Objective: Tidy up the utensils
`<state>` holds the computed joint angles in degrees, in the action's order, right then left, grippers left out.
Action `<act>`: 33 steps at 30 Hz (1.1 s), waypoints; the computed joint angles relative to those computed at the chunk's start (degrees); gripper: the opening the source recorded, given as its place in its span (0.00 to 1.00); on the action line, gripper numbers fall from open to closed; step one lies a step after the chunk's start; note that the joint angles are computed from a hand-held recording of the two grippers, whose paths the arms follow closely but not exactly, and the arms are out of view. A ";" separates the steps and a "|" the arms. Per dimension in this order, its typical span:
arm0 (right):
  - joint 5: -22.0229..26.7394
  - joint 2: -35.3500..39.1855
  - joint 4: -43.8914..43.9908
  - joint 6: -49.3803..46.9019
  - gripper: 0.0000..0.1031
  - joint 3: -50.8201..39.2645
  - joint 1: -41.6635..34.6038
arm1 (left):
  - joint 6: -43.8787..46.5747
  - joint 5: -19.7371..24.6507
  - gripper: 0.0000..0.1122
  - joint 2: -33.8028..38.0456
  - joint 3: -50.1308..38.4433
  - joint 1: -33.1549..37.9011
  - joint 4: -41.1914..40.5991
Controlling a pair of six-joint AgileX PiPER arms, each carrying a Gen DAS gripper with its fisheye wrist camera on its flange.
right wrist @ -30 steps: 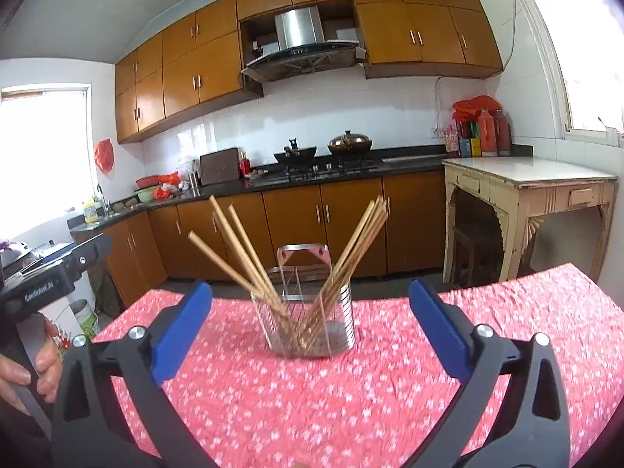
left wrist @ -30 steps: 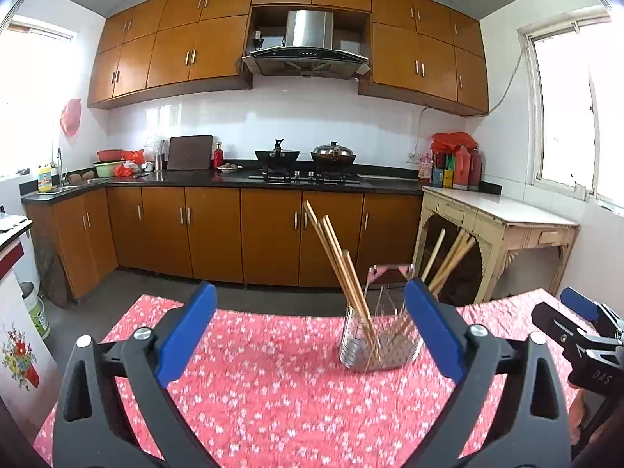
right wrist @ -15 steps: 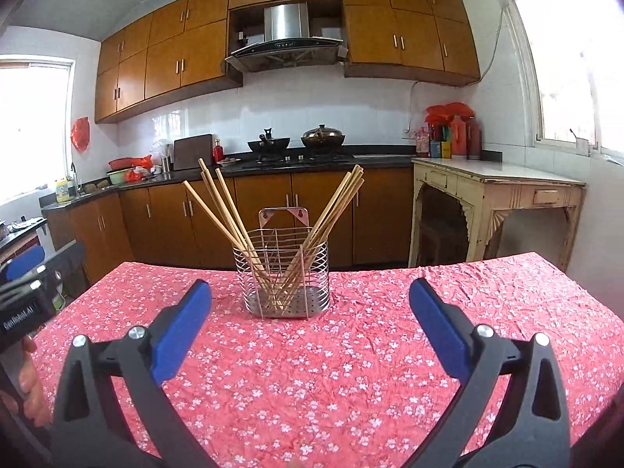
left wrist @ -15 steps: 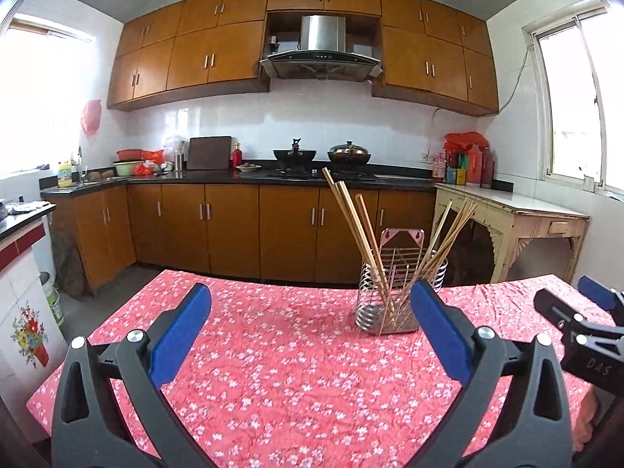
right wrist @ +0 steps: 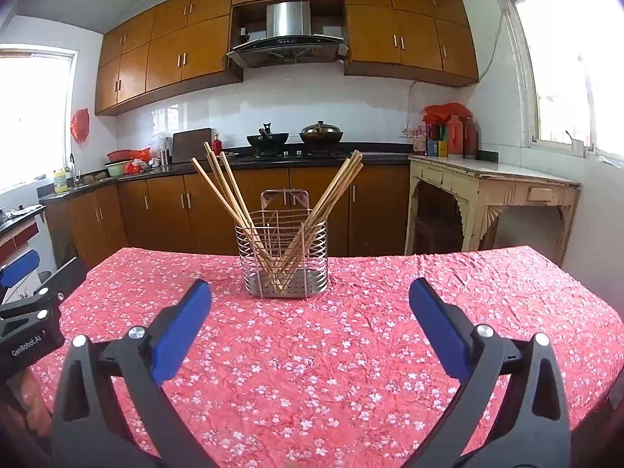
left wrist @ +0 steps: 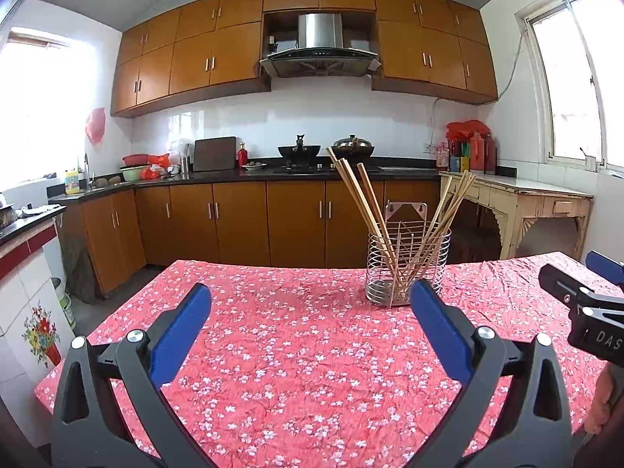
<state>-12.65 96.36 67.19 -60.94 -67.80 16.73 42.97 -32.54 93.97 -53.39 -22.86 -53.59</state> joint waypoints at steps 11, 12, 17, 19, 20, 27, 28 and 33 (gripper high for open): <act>-1.51 -1.07 -10.86 12.05 0.96 3.70 0.42 | -4.44 -1.71 0.90 -0.58 2.95 -0.27 4.57; -1.67 -1.07 -11.15 12.33 0.96 3.77 0.45 | -4.75 -1.78 0.90 -0.56 3.11 -0.20 4.81; -2.41 -1.47 -12.83 13.99 0.96 4.73 0.66 | -6.99 -1.67 0.90 -0.69 4.25 0.27 6.54; -3.16 -1.45 -13.05 13.79 0.96 5.08 1.04 | -7.34 -2.07 0.90 -0.68 4.68 0.27 6.97; -3.38 -1.43 -12.91 13.45 0.96 5.17 1.15 | -7.41 -2.12 0.90 -0.68 4.77 0.26 7.05; -3.74 -1.12 -14.64 15.33 0.96 5.29 1.27 | -9.27 -2.08 0.90 -0.67 5.32 0.87 8.51; -4.03 -1.08 -14.77 15.45 0.96 5.34 1.30 | -9.52 -2.45 0.90 -0.67 5.53 0.80 8.63; -4.52 -1.30 -16.46 17.13 0.96 5.70 1.21 | -10.98 -3.20 0.90 -1.05 6.45 0.84 10.15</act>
<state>-17.17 95.06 50.74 -43.80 -62.10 17.94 31.99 -35.74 92.92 -46.95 -22.02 -43.44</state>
